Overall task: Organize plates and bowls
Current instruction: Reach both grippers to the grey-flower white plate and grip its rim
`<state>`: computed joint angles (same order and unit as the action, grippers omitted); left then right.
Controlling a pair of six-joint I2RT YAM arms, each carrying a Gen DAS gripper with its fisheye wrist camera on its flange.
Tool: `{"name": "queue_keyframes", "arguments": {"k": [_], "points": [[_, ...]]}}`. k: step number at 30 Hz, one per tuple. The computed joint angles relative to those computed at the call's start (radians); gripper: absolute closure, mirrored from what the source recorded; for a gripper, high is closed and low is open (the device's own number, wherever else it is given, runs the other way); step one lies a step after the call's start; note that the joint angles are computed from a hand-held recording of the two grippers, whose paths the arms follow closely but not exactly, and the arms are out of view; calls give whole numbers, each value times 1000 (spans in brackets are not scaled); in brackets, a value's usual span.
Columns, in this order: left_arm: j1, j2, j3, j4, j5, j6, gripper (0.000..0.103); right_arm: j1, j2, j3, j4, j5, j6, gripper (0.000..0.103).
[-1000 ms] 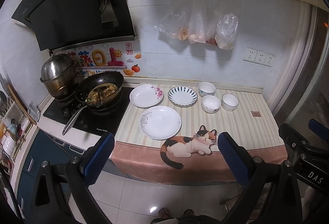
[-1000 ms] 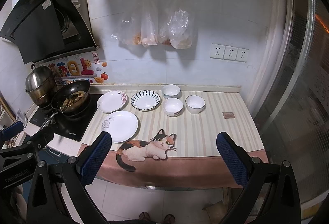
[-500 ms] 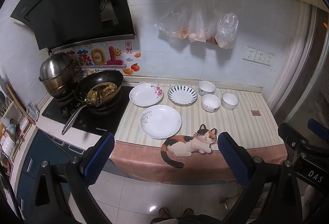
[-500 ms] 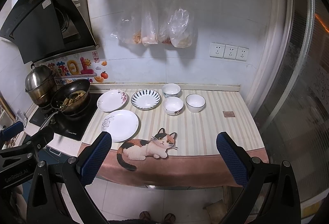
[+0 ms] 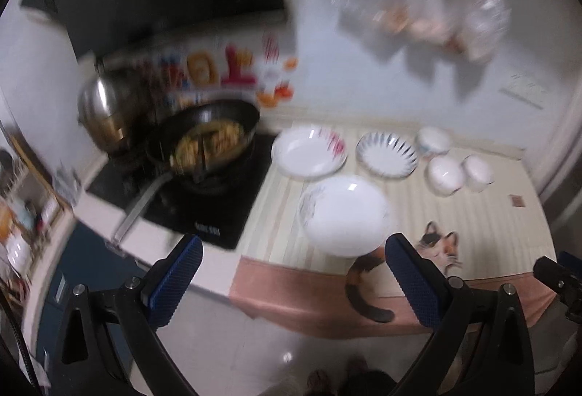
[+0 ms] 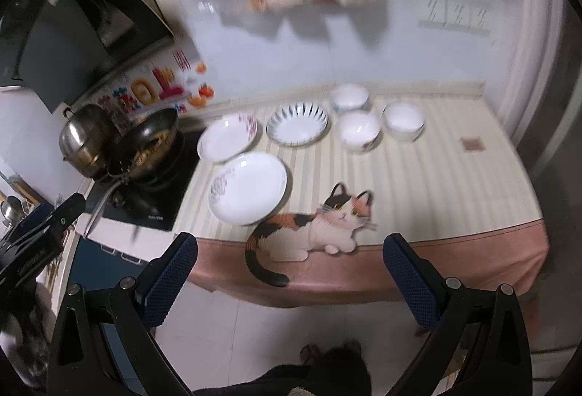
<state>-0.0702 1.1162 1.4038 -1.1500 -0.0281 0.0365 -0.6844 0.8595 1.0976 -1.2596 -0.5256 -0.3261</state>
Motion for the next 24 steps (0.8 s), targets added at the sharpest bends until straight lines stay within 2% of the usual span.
{"name": "queue_keyframes", "arguments": {"k": [3,6,9,12,17,21,24], "points": [[18,99,-83,121,-18,-16,0,173,120,-97,225,96,135,0],[19,264,-106,221,-13,-40,0,256,332,-124,428,117,198,0],[18,432,-86,285,-6,-63,0,316,622,-73,614,106,223,0],[0,597,-42,343,-38,-74,1,376,898,54,715,121,230,1],[-16,822,57,401,-66,-97,9,448,1274,344,729,136,223,6],[-25,936,147,396,-54,-95,13,489,1534,642,609,139,216,15],[-31,1009,217,364,-38,-75,13,506,1610,749,554,127,205,19]]}}
